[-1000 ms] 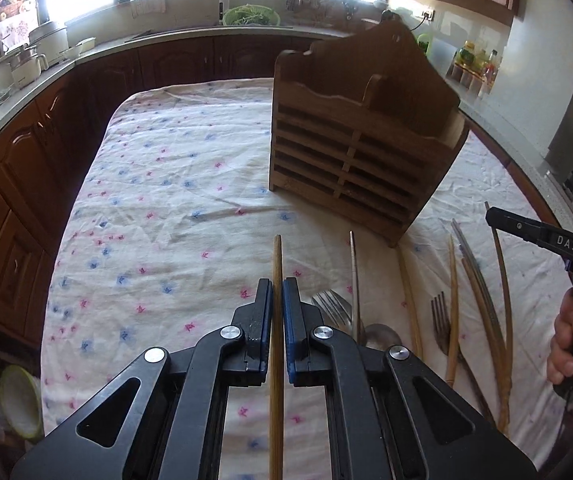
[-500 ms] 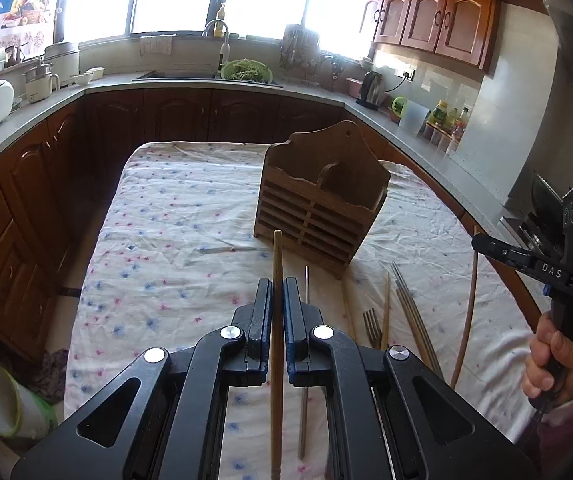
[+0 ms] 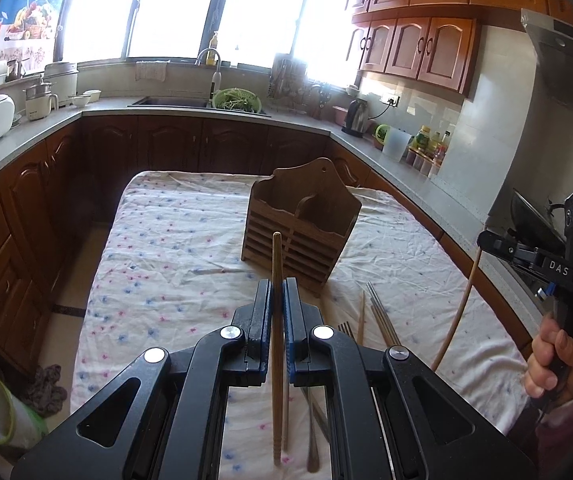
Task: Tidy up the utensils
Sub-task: 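Lift the chopsticks with both tools and carry them over the wooden holder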
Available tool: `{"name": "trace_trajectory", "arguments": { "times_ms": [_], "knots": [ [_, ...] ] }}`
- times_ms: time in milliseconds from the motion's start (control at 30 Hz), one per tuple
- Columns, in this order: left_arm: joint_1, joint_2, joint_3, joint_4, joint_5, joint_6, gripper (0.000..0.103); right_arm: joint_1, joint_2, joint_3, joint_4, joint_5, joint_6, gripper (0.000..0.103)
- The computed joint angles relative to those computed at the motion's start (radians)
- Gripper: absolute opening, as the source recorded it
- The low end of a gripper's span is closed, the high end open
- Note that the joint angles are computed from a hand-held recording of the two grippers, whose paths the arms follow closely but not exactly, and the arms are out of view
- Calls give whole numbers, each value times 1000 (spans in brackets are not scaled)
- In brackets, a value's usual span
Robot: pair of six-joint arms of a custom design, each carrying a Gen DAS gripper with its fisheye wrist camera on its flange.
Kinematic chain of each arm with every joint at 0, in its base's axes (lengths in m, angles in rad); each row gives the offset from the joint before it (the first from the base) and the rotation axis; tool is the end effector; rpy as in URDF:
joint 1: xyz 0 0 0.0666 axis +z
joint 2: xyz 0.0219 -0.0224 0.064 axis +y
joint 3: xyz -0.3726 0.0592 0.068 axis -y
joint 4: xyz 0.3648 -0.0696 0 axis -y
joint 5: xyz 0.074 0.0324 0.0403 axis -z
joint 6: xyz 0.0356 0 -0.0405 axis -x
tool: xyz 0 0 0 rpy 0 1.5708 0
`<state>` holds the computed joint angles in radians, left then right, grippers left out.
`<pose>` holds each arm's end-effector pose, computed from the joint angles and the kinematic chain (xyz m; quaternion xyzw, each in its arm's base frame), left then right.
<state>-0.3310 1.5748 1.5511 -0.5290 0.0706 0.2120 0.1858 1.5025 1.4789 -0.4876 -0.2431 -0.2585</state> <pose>0.5184 -0.1812 0.4366 0.0691 0.8701 -0.1603 0.4609 0.5131 0.1048 0.4451 -0.0301 0.8582 0.2126 0.4662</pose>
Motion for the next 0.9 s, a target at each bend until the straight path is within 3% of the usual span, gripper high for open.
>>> {"name": "trace_trajectory", "arguments": {
  "times_ms": [233,500,733,900],
  "knots": [
    [17,-6,6,29,-4,8,5,13,12,35,31,16,10,4],
    [35,43,96,53,-2,17,5,14,65,118,66,22,-6,4],
    [44,144,290,48,-23,5,5,-2,135,231,105,32,-40,4],
    [46,253,492,28,-47,-8,5,-14,203,353,126,37,-58,4]
  ]
}}
